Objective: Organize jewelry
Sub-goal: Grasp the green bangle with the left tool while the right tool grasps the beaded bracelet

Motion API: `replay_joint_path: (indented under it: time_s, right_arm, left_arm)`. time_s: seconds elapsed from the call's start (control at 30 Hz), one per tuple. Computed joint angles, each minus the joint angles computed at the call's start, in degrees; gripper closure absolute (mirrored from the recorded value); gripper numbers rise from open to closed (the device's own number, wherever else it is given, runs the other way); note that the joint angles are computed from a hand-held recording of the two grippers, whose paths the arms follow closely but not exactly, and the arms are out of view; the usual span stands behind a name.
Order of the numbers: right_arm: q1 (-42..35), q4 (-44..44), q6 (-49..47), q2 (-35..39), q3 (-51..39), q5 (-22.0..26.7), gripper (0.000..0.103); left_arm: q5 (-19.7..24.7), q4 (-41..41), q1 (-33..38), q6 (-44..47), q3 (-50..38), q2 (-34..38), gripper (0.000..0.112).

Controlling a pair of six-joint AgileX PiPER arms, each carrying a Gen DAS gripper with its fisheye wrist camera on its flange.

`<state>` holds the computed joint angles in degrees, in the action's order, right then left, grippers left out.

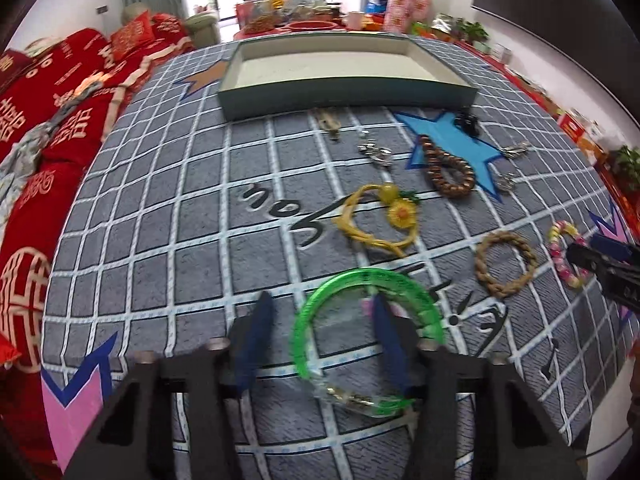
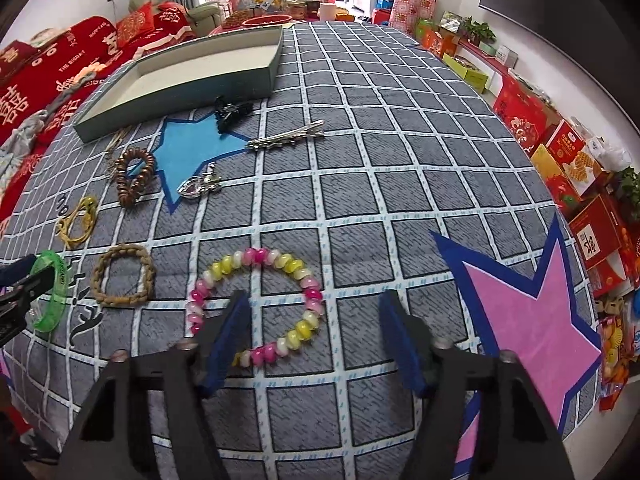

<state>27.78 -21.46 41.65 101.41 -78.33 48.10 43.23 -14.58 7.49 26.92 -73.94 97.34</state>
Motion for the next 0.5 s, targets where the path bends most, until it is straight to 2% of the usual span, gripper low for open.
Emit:
replay_joint_path:
  time_s: [0.03,0.07,0.1,0.13,0.37,0.5]
  right_arm:
    - [0.2,0.1,-0.1,0.0,-0.2,0.1,0.056]
    - [0.5,0.0,-0.1,0.2,-0.7,0.3,0.061]
    - [0.6,0.2,-0.4,0.3,-0.9,0.4,0.077]
    - [0.8,0.3,-0.8,0.4,-1.2,0.5,0.093]
    - [0.3,0.1,0.5,-2.0,0.8,-2.4,0.093]
    - [-0.6,1.4,-1.9,-3.2,-1.2,-3.0,0.093]
  left_arm:
    - [-0.2,0.1,-0.3,0.3,0.2,-0.2,0.069]
    - [-0.2,-0.4,-0.4,1.2,0.4,-0.4,0.081]
    - [0.0,-1.1,-0.4,2.0,0.5,-0.4,0.090]
    - [0.4,-2.2,-0.2,3.0,0.5,-0.5,0.092]
    - [3.7,-8.0,1.9,7.0,-0.6,-1.3,0.092]
    - [6.5,-10.7,3.3,8.0,-4.3,-0.8,0.092]
